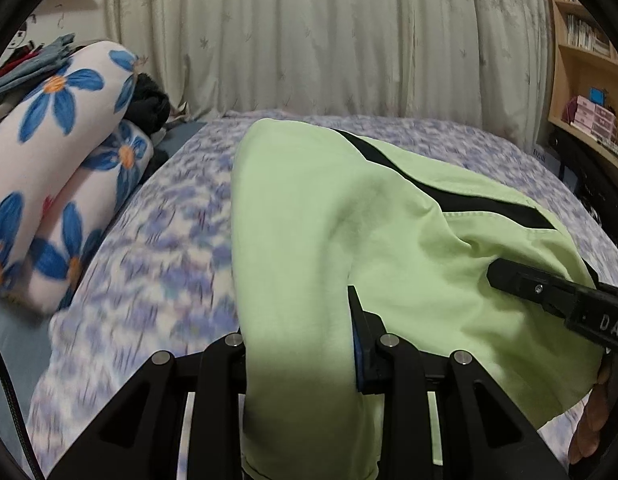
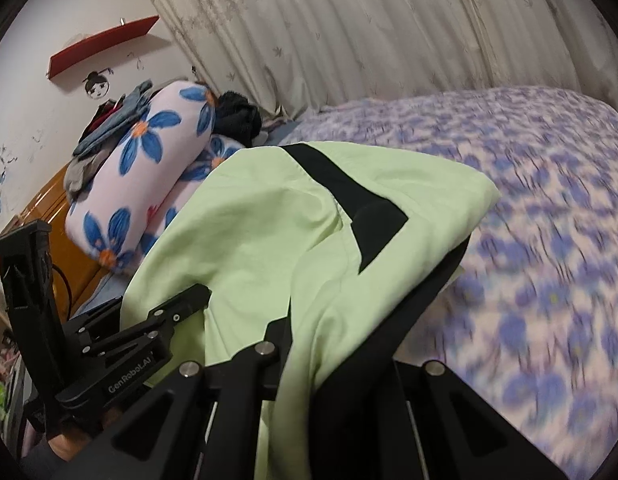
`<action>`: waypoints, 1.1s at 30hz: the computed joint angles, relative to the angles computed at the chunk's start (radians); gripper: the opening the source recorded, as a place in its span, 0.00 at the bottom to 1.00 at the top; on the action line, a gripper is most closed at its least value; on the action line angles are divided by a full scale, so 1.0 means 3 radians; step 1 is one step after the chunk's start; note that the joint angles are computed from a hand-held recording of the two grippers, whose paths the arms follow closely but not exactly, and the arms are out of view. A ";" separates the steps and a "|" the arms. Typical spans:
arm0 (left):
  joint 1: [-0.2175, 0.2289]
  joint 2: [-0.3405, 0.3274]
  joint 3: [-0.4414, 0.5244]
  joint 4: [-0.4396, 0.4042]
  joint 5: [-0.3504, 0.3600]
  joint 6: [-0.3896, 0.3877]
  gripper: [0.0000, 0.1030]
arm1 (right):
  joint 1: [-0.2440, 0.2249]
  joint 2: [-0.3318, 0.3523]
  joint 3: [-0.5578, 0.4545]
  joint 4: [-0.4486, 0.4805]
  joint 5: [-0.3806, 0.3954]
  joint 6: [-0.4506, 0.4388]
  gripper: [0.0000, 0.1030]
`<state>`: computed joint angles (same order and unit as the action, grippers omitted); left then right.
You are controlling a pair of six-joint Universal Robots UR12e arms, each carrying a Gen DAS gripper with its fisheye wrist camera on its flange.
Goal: Fold large clothes
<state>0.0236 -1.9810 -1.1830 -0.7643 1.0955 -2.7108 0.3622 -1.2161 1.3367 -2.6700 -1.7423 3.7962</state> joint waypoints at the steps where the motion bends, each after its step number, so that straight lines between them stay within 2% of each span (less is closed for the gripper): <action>1: -0.0009 -0.0090 0.0102 -0.0005 -0.0028 -0.0011 0.27 | -0.0053 0.0046 -0.0020 -0.0062 0.0045 0.0012 0.07; 3: -0.0024 -0.0281 0.0311 -0.0047 -0.0106 -0.0017 0.28 | -0.0133 0.0121 -0.0027 -0.0194 0.0115 0.0076 0.08; 4: -0.0038 -0.0399 0.0439 -0.0116 -0.0131 -0.0048 0.29 | -0.0165 0.0165 -0.0042 -0.0182 0.0131 0.0098 0.09; 5: -0.0063 -0.0500 0.0539 -0.0178 -0.0086 -0.0051 0.32 | -0.0196 0.0219 -0.0074 -0.0090 0.0133 0.0138 0.13; 6: -0.0097 -0.0580 0.0626 -0.0258 0.0045 -0.0017 0.35 | -0.0234 0.0269 -0.0117 0.0117 0.0195 0.0208 0.15; 8: -0.0196 -0.0749 0.0784 -0.0478 0.0516 0.0132 0.46 | -0.0333 0.0331 -0.0168 0.0596 0.0524 0.0450 0.20; 9: -0.0228 -0.0779 0.0778 -0.0501 0.0722 0.0163 0.55 | -0.0360 0.0334 -0.0146 0.0668 0.0620 0.0542 0.25; 10: -0.0228 -0.0784 0.0721 -0.0386 0.0787 0.0165 0.62 | -0.0376 0.0303 -0.0050 0.0614 0.0648 0.0627 0.34; 11: -0.0206 -0.0766 0.0654 -0.0258 0.0713 0.0129 0.65 | -0.0382 0.0269 0.0029 0.0515 0.0654 0.0638 0.39; 13: -0.0175 -0.0731 0.0596 -0.0213 0.0671 0.0045 0.71 | -0.0383 0.0177 0.0169 0.0397 0.0600 0.0606 0.43; 15: -0.0137 -0.0704 0.0579 -0.0240 0.0612 0.0014 0.71 | -0.0387 0.0096 0.0258 0.0355 0.0577 0.0587 0.44; 18: -0.0099 -0.0650 0.0530 -0.0127 0.0681 -0.0068 0.71 | -0.0351 0.0004 0.0308 0.0341 0.0382 0.0575 0.44; 19: -0.0086 -0.0639 0.0529 -0.0113 0.0653 -0.0095 0.69 | -0.0322 -0.0013 0.0306 0.0333 0.0266 0.0549 0.44; 21: -0.0063 -0.0581 0.0480 -0.0063 0.0591 -0.0139 0.56 | -0.0245 -0.0001 0.0227 0.0329 -0.0023 0.0439 0.44; 22: -0.0061 -0.0571 0.0482 -0.0063 0.0564 -0.0144 0.43 | -0.0203 0.0025 0.0161 0.0328 -0.0159 0.0348 0.44; 23: -0.0060 -0.0561 0.0482 -0.0071 0.0533 -0.0150 0.34 | -0.0174 0.0054 0.0101 0.0313 -0.0237 0.0270 0.44; 26: -0.0081 -0.0502 0.0416 -0.0064 0.0484 -0.0153 0.21 | -0.0096 0.0164 -0.0099 0.0285 -0.0308 0.0017 0.43; 28: -0.0109 -0.0485 0.0390 -0.0102 0.0476 -0.0116 0.17 | -0.0058 0.0249 -0.0227 0.0369 -0.0361 -0.0062 0.40; 30: -0.0145 -0.0490 0.0376 -0.0158 0.0527 -0.0079 0.15 | -0.0060 0.0301 -0.0297 0.0497 -0.0337 -0.0034 0.29; 31: -0.0163 -0.0497 0.0381 -0.0221 0.0588 -0.0058 0.15 | -0.0065 0.0318 -0.0311 0.0562 -0.0335 -0.0001 0.25; 33: -0.0203 -0.0547 0.0449 -0.0437 0.0817 -0.0003 0.15 | -0.0076 0.0344 -0.0327 0.0842 -0.0450 0.0137 0.25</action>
